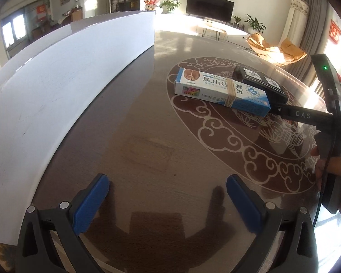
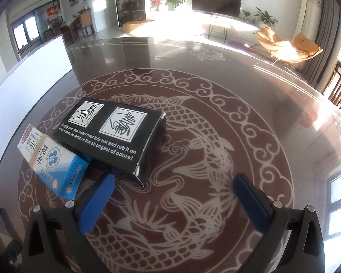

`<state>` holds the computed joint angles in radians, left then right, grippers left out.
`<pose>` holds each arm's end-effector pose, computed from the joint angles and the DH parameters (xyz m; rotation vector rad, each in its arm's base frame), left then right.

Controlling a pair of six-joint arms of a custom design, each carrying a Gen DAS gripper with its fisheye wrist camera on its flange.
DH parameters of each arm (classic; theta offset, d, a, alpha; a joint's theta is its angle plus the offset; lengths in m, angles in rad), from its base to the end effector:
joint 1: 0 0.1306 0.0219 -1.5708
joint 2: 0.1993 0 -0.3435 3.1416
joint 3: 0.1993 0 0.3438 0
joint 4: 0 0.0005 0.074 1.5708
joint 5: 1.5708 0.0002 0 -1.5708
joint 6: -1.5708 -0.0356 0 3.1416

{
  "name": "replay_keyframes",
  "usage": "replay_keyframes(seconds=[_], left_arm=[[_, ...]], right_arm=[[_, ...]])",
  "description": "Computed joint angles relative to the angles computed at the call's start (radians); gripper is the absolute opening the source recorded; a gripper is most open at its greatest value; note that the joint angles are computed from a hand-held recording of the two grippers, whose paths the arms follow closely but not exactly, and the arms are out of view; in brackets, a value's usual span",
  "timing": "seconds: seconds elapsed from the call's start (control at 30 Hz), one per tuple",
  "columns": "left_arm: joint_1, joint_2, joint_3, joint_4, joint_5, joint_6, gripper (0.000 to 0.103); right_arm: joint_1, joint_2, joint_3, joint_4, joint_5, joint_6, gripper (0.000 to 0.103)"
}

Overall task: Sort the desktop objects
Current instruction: 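Move both open tools back over the two boxes on the table, then grasp the black soap box with the right tool while the left tool grasps the blue-white ointment box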

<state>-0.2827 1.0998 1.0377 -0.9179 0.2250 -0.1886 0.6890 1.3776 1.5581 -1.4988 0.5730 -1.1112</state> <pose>0.3177 -0.1011 0.3498 0.6790 2.4532 -0.3235 0.3121 0.2314 0.4351 0.6233 2.4566 -0.2119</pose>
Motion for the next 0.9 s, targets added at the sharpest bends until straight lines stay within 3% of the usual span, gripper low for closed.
replay_keyframes(seconds=[0.17, 0.23, 0.43, 0.53, 0.7, 0.9], left_arm=[[0.013, 0.012, 0.009, 0.012, 0.002, 0.034, 0.103], [0.014, 0.012, 0.008, 0.014, 0.003, 0.035, 0.103], [-0.02, 0.022, 0.011, 0.016, -0.06, 0.031, 0.103], [-0.032, 0.013, -0.005, 0.015, -0.103, 0.013, 0.103], [-0.026, 0.012, -0.01, 0.02, -0.096, 0.008, 0.103], [-0.025, 0.019, -0.008, 0.026, -0.089, 0.014, 0.103]], right_arm=[[0.058, 0.023, 0.007, 0.209, -0.121, 0.368, 0.103], [0.084, 0.019, -0.001, 0.239, -0.15, 0.45, 0.103], [0.05, -0.048, -0.065, 0.156, -0.077, 0.276, 0.103], [-0.008, -0.06, -0.078, 0.185, -0.104, 0.343, 0.103], [-0.099, -0.013, -0.034, 0.227, -0.143, 0.425, 0.103], [-0.145, 0.069, 0.044, 0.272, -0.186, 0.52, 0.103]])
